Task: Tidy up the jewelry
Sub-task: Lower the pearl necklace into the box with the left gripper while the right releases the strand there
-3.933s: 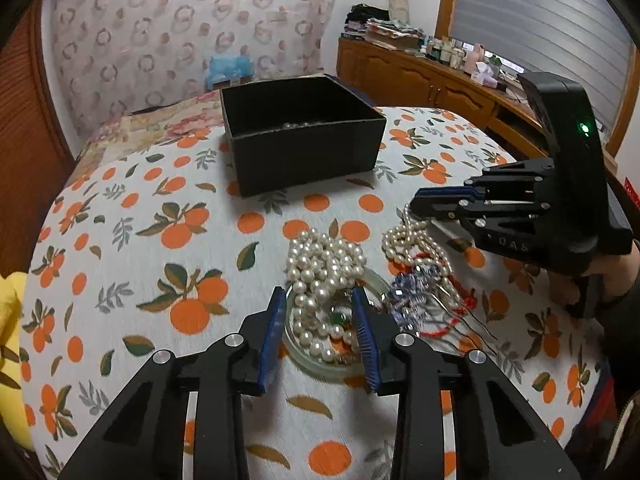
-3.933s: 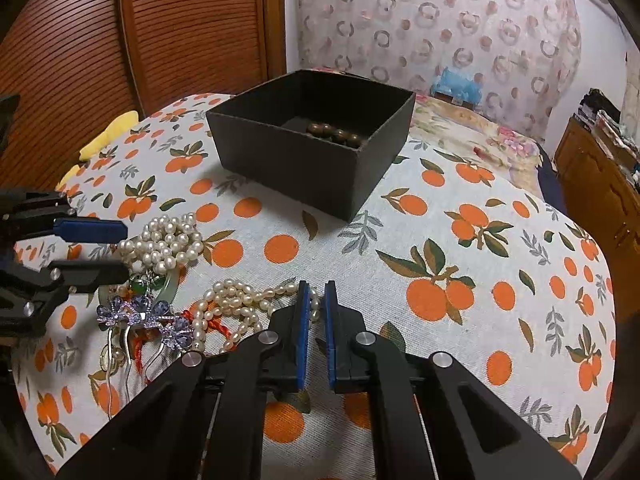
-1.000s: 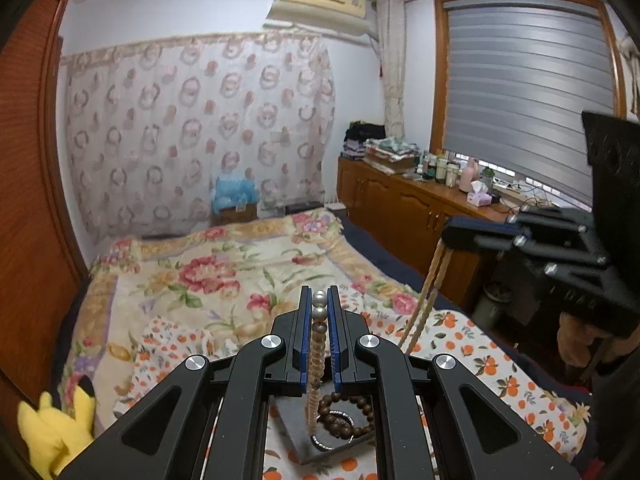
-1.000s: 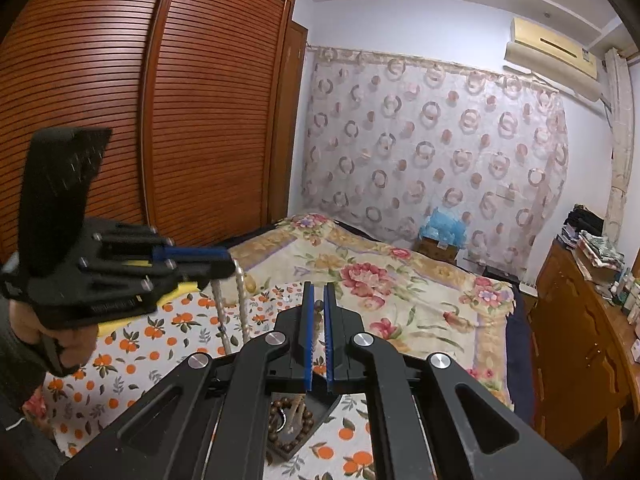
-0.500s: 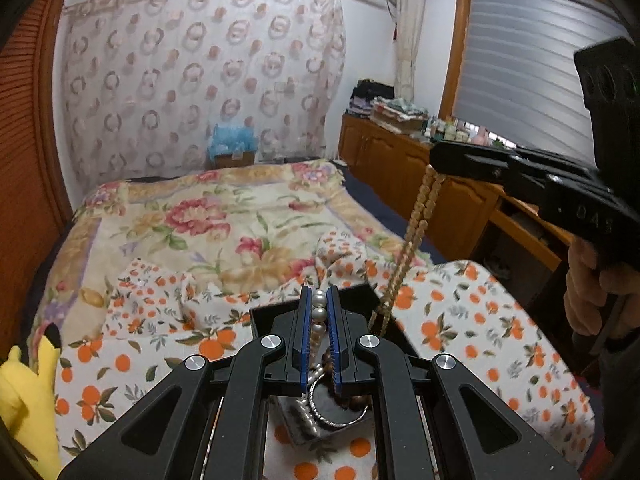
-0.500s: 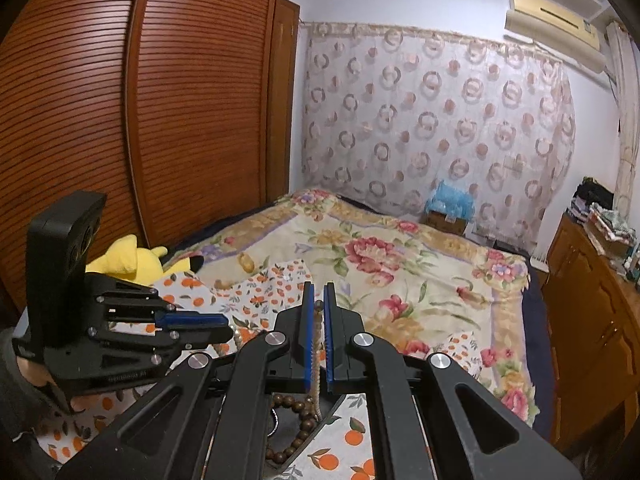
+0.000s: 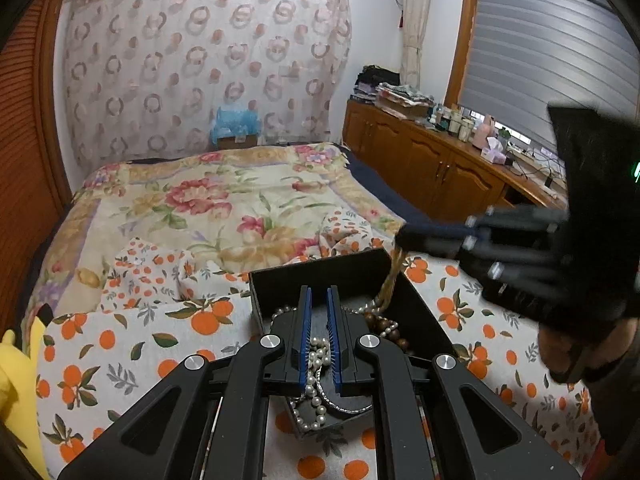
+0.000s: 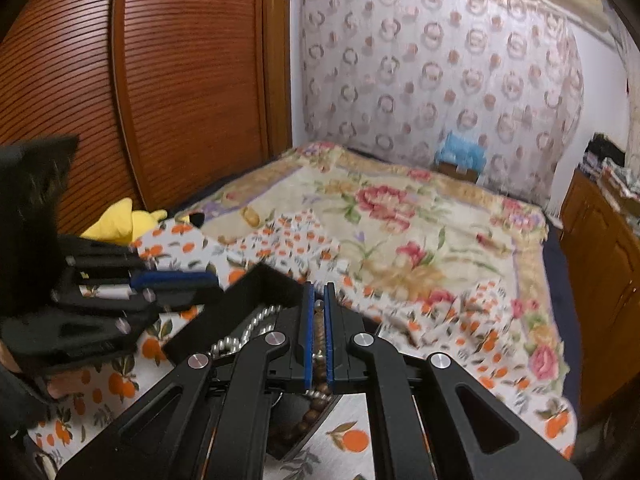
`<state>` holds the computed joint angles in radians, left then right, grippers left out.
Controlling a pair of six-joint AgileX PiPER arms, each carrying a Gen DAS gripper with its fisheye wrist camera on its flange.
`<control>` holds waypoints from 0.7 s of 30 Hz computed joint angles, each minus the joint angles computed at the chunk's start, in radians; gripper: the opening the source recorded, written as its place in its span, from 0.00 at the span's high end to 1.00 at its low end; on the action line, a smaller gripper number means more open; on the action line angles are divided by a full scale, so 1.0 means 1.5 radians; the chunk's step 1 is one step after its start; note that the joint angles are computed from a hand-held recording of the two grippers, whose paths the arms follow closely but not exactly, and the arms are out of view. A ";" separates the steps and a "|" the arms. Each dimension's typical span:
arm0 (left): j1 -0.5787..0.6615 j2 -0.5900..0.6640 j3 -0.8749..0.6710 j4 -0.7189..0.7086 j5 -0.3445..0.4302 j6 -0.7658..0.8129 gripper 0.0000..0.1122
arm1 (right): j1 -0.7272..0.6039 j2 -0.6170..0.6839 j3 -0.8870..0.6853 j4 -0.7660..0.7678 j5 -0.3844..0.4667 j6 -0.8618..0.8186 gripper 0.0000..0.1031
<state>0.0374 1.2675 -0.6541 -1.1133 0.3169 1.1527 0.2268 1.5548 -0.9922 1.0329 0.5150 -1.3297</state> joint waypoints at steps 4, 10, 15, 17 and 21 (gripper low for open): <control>0.004 -0.011 0.001 0.005 -0.001 -0.007 0.94 | 0.006 0.005 0.017 0.011 -0.006 -0.010 0.95; -0.011 -0.032 0.001 0.071 -0.029 -0.078 0.74 | 0.004 -0.013 0.043 0.019 -0.003 -0.015 0.93; -0.026 -0.051 -0.005 0.139 -0.034 -0.148 0.72 | -0.009 -0.052 0.079 0.046 -0.001 -0.034 0.78; -0.039 -0.058 -0.010 0.194 -0.036 -0.207 0.71 | -0.019 -0.076 0.102 0.057 -0.002 -0.042 0.78; -0.060 -0.075 -0.014 0.293 -0.031 -0.310 0.70 | -0.046 -0.141 0.166 0.070 0.011 -0.060 0.78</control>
<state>-0.0521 1.1557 -0.6758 -0.6735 0.2707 0.6884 0.1573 1.3435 -0.7434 1.1380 0.5314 -1.4198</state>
